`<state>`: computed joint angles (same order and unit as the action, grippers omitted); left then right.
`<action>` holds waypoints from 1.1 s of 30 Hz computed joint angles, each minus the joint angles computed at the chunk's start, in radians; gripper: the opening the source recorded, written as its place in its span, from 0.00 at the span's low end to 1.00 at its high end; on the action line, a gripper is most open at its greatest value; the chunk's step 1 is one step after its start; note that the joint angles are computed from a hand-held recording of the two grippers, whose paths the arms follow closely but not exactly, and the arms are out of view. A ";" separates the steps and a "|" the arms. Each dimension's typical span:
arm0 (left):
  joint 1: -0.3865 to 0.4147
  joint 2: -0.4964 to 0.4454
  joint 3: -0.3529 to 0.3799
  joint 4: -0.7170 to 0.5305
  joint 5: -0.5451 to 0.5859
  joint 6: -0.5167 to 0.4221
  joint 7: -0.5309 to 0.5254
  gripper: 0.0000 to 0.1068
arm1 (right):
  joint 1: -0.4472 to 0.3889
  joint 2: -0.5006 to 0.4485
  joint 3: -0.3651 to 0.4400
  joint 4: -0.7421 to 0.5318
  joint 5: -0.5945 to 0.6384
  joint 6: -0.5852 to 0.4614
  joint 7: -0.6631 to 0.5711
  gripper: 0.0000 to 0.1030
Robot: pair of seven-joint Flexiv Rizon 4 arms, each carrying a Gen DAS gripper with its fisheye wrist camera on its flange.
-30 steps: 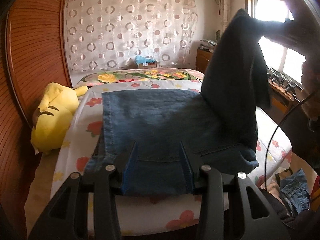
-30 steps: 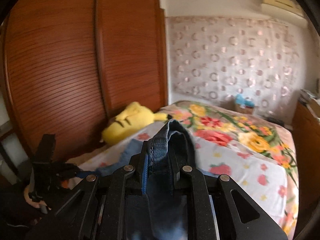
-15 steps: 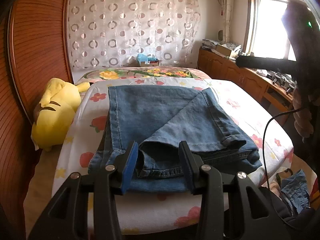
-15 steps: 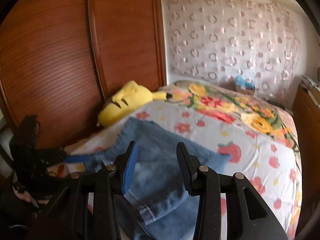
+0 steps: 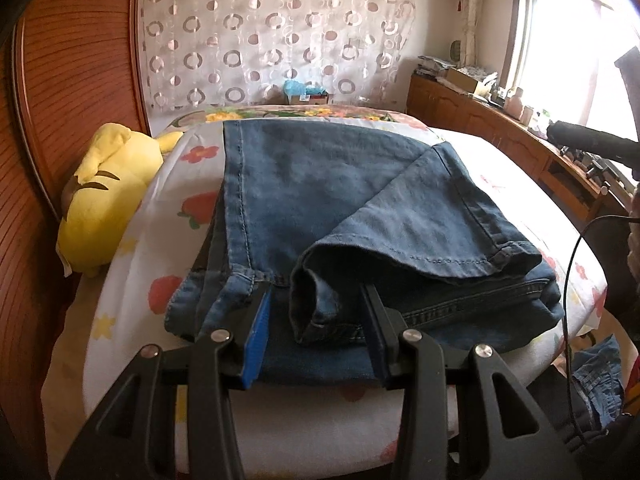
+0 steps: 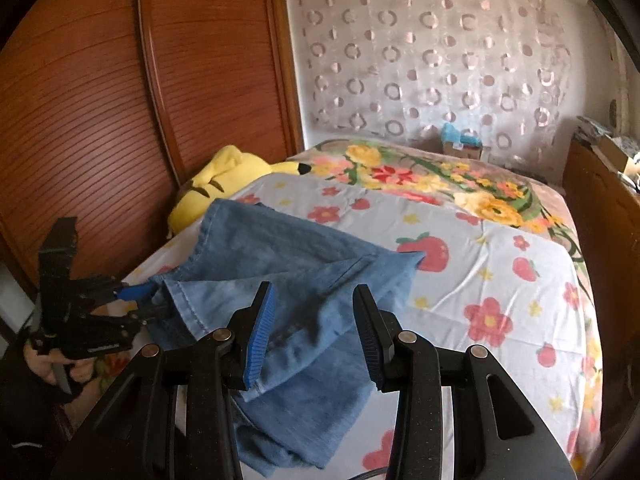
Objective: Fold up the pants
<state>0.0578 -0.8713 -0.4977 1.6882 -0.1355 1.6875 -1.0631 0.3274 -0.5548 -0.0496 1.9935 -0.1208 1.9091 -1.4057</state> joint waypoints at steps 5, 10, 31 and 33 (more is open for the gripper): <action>0.039 -0.026 -0.058 0.005 0.031 0.036 0.011 0.38 | -0.062 -0.022 0.066 -0.021 -0.048 -0.054 0.013 0.39; 0.032 -0.031 -0.052 -0.010 0.048 0.025 0.020 0.32 | -0.129 -0.077 0.153 -0.061 -0.108 -0.103 0.039 0.39; 0.002 -0.042 -0.014 -0.027 0.019 0.008 0.026 0.32 | -0.185 -0.149 0.227 -0.089 -0.133 -0.184 0.102 0.41; 0.007 -0.047 -0.022 -0.027 0.019 0.014 0.025 0.32 | -0.179 -0.157 0.224 -0.098 -0.134 -0.192 0.106 0.41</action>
